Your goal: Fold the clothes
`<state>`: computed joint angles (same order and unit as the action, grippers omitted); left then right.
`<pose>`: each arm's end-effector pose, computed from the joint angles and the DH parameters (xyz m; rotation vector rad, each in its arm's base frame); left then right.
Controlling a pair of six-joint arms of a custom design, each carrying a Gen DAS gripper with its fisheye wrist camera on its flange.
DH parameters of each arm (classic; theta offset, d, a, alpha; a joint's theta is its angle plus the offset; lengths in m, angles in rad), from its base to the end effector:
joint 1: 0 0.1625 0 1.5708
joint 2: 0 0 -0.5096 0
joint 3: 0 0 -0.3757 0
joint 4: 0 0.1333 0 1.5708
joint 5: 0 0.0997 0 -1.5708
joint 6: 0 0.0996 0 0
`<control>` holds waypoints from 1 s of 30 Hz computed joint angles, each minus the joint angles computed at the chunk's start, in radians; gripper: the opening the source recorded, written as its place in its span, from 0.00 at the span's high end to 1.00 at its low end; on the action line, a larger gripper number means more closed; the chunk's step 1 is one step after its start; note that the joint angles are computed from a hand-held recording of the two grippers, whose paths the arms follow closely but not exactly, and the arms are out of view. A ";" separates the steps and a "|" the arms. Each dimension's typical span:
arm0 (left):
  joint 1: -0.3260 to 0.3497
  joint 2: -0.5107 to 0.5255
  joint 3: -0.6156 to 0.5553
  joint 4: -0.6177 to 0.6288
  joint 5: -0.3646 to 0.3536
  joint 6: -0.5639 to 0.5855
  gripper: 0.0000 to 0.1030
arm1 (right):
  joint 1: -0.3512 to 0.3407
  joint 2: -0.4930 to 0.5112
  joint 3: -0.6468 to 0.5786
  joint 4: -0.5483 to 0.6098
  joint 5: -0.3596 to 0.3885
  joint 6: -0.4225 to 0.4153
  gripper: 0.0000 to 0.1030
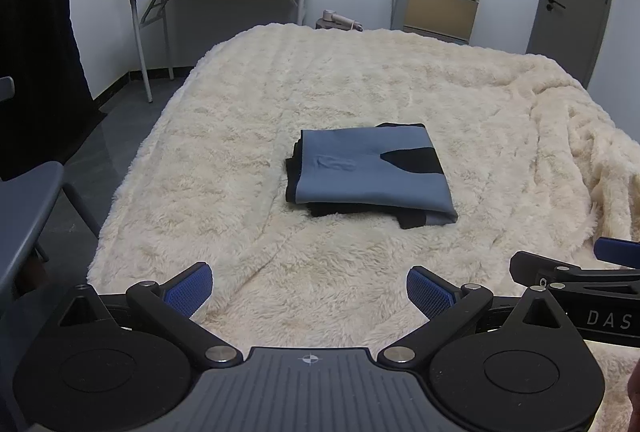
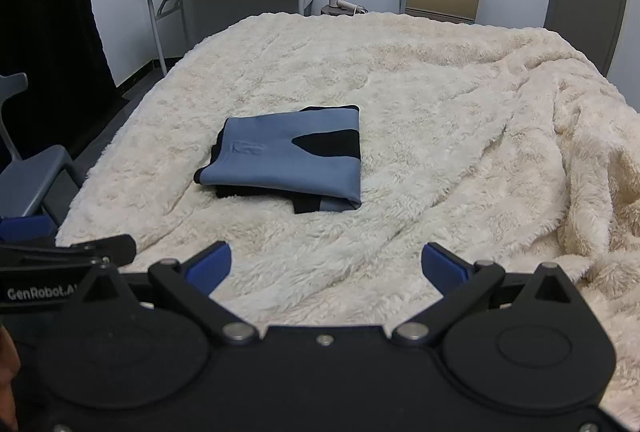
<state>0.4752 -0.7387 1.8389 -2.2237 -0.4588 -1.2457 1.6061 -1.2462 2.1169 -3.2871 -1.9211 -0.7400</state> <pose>-0.4476 -0.4806 0.0879 0.1399 2.1374 -1.0259 0.1181 -0.5369 0.3707 0.7295 -2.2916 0.8660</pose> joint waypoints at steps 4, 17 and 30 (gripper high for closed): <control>0.001 0.000 -0.002 0.003 -0.001 0.000 0.00 | 0.000 0.000 -0.003 0.002 0.001 -0.001 0.00; 0.004 0.002 -0.013 0.020 0.003 -0.006 0.01 | 0.002 0.004 -0.008 0.001 0.003 0.007 0.00; 0.007 0.002 -0.022 0.037 0.006 -0.011 0.01 | 0.001 0.007 -0.012 0.005 0.007 0.010 0.00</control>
<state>0.4819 -0.7369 1.8166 -2.1863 -0.4527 -1.2565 1.6070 -1.2389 2.1047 -3.2822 -1.9139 -0.7302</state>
